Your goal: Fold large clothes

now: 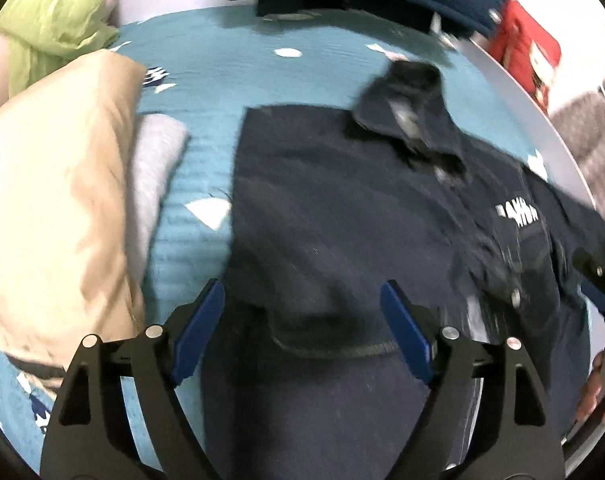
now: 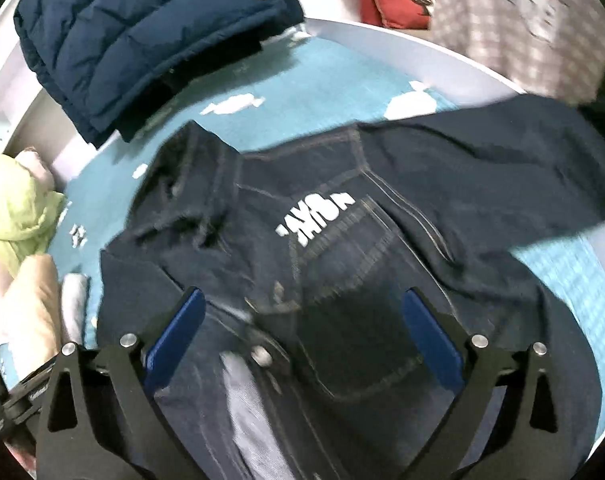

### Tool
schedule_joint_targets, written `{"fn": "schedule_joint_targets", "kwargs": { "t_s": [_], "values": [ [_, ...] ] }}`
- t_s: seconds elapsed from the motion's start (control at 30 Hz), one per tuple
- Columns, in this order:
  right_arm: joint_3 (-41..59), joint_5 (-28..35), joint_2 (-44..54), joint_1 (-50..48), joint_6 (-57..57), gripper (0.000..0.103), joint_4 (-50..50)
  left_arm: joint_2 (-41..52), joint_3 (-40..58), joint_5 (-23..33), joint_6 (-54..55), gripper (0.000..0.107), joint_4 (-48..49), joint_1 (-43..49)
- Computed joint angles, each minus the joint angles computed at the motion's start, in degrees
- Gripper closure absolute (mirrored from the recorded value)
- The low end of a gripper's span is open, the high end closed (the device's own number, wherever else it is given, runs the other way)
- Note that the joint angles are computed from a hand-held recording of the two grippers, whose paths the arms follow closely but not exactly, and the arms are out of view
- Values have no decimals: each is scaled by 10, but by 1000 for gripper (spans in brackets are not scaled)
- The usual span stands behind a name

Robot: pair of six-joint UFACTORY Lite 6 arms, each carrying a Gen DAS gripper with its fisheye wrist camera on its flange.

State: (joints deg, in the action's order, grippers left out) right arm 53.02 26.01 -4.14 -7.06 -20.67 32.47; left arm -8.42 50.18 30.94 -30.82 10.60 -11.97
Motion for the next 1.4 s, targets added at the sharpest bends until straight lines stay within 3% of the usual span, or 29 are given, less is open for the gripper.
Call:
{"fn": "schedule_joint_targets", "kwargs": {
  "t_s": [0.17, 0.3, 0.6, 0.77, 0.87, 0.93, 0.97, 1.03, 1.07, 1.17, 1.23, 1.33, 1.4],
  "values": [
    [-55, 4, -51, -74, -33, 8, 2, -6, -14, 6, -111, 20, 51, -106],
    [-57, -4, -53, -180, -135, 8, 65, 26, 12, 19, -211, 19, 122, -185],
    [64, -19, 21, -386, -358, 8, 226, 133, 110, 40, -317, 19, 194, -283],
    [184, -13, 138, -440, -344, 10, 225, 185, 174, 46, -327, 19, 206, -315],
    [250, 4, 216, -446, -330, 22, 217, 217, 213, 38, -314, 19, 184, -320],
    [285, 29, 261, -450, -356, 43, 246, 237, 236, 35, -315, 19, 179, -324],
    [301, 23, 280, -445, -354, 48, 244, 243, 243, 36, -315, 19, 179, -326],
    [308, 5, 294, -436, -366, 73, 252, 263, 263, 34, -309, 19, 173, -328],
    [304, -2, 294, -435, -403, 80, 286, 270, 270, 31, -303, 19, 168, -328],
    [278, 11, 266, -437, -494, 87, 379, 294, 296, 16, -276, 20, 142, -322],
    [260, 29, 238, -435, -526, 89, 409, 319, 329, 9, -260, 26, 130, -315],
    [246, 73, 193, -428, -560, 89, 443, 374, 409, 21, -216, 44, 102, -305],
    [252, 92, 174, -415, -561, 89, 447, 436, 505, 37, -183, 61, 89, -296]
  ]
}}
